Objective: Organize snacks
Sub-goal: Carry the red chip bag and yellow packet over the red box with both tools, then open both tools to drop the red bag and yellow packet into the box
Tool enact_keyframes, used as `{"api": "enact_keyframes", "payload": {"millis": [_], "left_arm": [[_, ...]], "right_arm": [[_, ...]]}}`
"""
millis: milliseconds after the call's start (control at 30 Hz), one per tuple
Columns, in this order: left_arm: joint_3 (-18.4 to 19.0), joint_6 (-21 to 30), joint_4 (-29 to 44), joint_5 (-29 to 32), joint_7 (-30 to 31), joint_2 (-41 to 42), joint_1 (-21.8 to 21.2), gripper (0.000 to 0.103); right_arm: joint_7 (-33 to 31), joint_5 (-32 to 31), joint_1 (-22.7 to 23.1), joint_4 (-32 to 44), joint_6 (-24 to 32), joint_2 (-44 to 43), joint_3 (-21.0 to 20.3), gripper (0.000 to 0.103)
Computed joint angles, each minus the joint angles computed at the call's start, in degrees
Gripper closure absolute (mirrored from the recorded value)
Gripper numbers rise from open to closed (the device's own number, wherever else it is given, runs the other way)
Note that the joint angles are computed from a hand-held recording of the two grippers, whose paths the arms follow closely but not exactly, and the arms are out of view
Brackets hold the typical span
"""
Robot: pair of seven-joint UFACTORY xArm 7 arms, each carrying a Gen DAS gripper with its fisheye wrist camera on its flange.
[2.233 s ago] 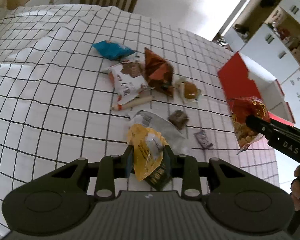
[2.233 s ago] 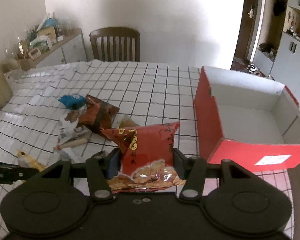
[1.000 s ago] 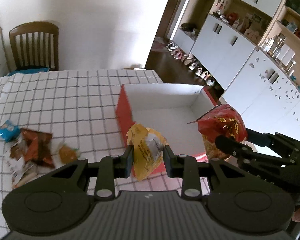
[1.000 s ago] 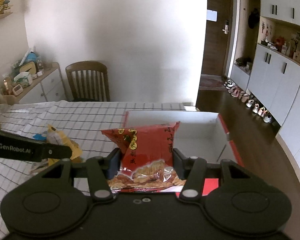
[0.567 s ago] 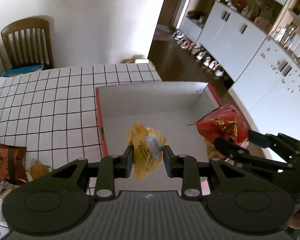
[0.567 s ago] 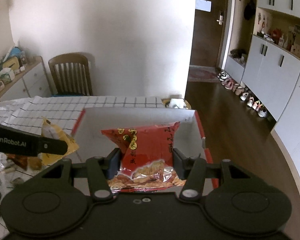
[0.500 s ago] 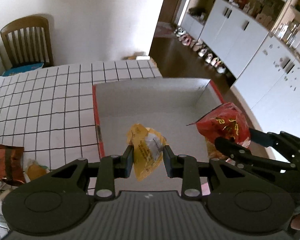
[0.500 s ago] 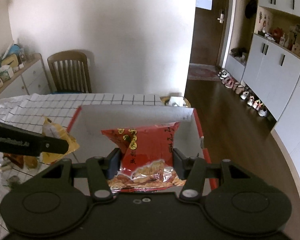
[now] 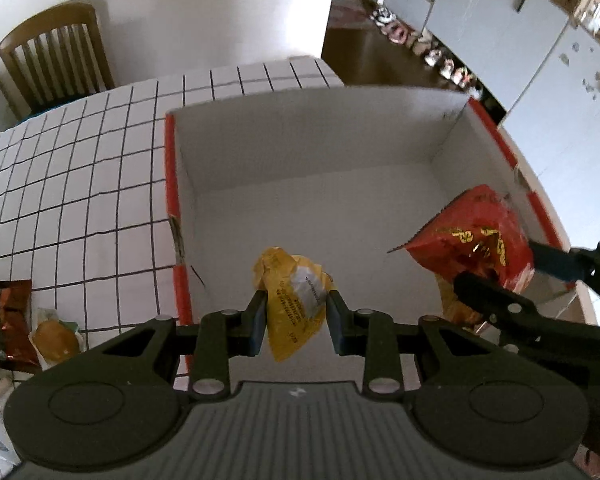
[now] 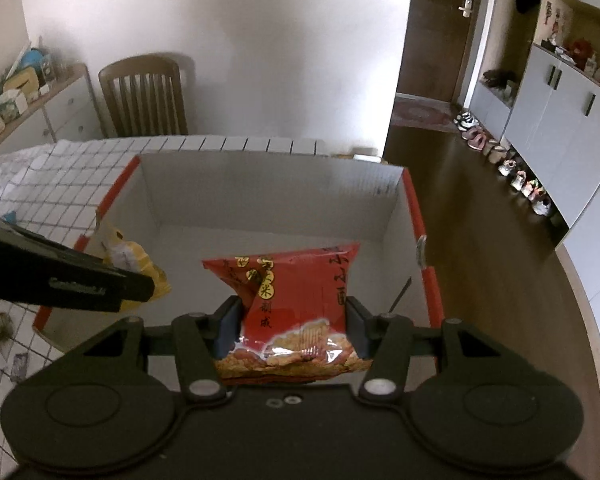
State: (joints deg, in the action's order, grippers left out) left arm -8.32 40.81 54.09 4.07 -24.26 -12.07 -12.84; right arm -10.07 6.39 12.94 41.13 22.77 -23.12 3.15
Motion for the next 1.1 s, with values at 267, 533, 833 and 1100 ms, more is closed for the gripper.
{"api": "enact_keyframes", "payload": {"millis": [267, 533, 833, 1100], "left_arm": [[-0.93, 0.87, -0.06, 1.90, -0.22, 0.82, -0.68, 0.072], [-1.22, 1.34, 1.24, 2.98, -0.78, 2.15, -1.25, 0.072], [-1.13, -0.27, -1.00, 3.89, -1.70, -1.04, -1.19, 0.044], [-1.25, -1.18, -4.95, 3.15, -2.05, -7.85, -0.42, 0.038]], "right_arm": [[-1.39, 0.44, 0.42, 0.44, 1.34, 1.07, -0.39, 0.049], [-2.40, 1.34, 0.22, 1.06, 2.93, 1.36, -0.66, 0.045], [-2.36, 1.39, -0.10, -0.14, 3.11, -0.59, -0.63, 0.038], [-3.35, 1.97, 0.70, -1.21, 3.25, -4.37, -1.13, 0.027]]}}
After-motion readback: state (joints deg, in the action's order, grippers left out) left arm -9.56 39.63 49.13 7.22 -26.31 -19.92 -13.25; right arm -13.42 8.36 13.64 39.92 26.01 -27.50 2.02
